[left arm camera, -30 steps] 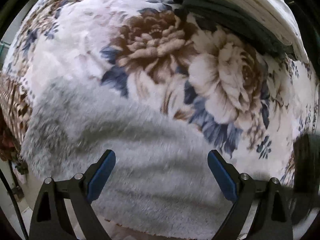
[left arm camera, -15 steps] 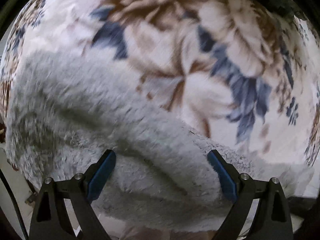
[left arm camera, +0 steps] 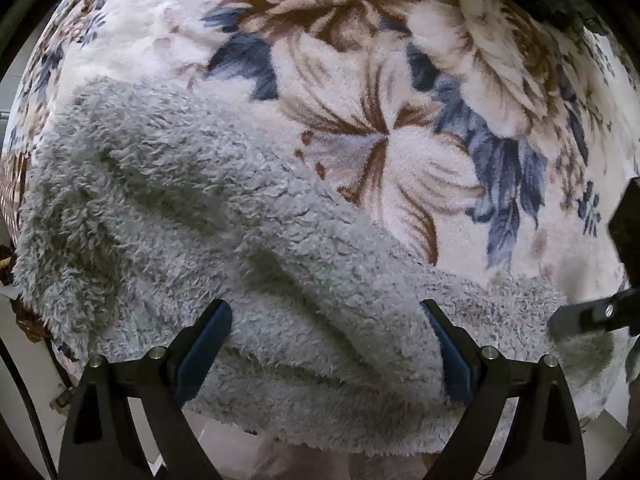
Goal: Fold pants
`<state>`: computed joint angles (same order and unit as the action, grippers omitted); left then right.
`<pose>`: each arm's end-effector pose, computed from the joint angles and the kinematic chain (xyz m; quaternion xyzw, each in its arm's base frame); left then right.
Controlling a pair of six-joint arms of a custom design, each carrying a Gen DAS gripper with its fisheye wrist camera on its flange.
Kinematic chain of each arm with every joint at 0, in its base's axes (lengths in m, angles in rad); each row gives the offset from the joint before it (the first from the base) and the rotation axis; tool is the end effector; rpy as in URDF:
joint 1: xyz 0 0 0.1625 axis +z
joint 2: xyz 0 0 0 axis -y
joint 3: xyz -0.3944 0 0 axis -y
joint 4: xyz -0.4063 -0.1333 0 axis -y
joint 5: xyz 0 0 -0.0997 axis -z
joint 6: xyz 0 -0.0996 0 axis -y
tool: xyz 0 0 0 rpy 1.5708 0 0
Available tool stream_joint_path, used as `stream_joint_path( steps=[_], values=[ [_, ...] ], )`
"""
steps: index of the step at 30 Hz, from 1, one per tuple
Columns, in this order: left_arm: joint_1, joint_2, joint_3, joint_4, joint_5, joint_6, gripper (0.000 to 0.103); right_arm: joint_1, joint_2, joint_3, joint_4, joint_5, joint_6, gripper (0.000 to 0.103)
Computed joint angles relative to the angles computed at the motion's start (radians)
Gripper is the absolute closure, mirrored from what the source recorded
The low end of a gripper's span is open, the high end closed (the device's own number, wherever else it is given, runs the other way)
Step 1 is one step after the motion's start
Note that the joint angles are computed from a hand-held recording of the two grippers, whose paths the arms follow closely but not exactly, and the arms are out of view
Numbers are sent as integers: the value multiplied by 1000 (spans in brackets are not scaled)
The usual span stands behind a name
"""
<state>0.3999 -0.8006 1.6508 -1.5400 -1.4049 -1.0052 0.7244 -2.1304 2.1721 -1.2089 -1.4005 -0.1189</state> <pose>-0.4302 -0.3444 0.0009 0.1098 0.8954 0.1309 0.4112 -0.0875 -0.2780 0.3504 0.3632 0.9062 0.1382 0.1665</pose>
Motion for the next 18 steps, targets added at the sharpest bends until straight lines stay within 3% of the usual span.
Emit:
stream_joint_path(
  steps=[2, 4, 5, 6, 9, 12, 15, 16, 18],
  values=[
    [-9, -25, 1, 1, 1, -10, 9, -1, 2, 24, -7, 63, -13, 27],
    [-22, -45, 2, 0, 12, -18, 9, 29, -5, 61, -91, 70, 18, 40],
    [-29, -56, 2, 0, 21, -26, 9, 54, -3, 71, -141, 51, 45, 68],
    [-38, -65, 3, 1, 34, -34, 9, 89, 0, 75, -193, 14, 93, 79],
    [-55, -83, 13, 1, 67, -52, 9, 223, -45, 56, -400, -78, 143, 82],
    [-47, -94, 36, -19, 50, -75, 9, 289, -82, 13, -548, -130, 129, 82],
    [-39, -78, 56, -6, 29, -64, 9, 377, -18, -29, -628, -350, 149, 83],
    [-33, -72, 64, -10, 15, -62, 9, 378, 6, -47, -627, -374, 145, 82],
    [-25, -63, 73, -19, -2, -60, 9, 306, 28, -97, -573, -296, 142, 77]
  ],
)
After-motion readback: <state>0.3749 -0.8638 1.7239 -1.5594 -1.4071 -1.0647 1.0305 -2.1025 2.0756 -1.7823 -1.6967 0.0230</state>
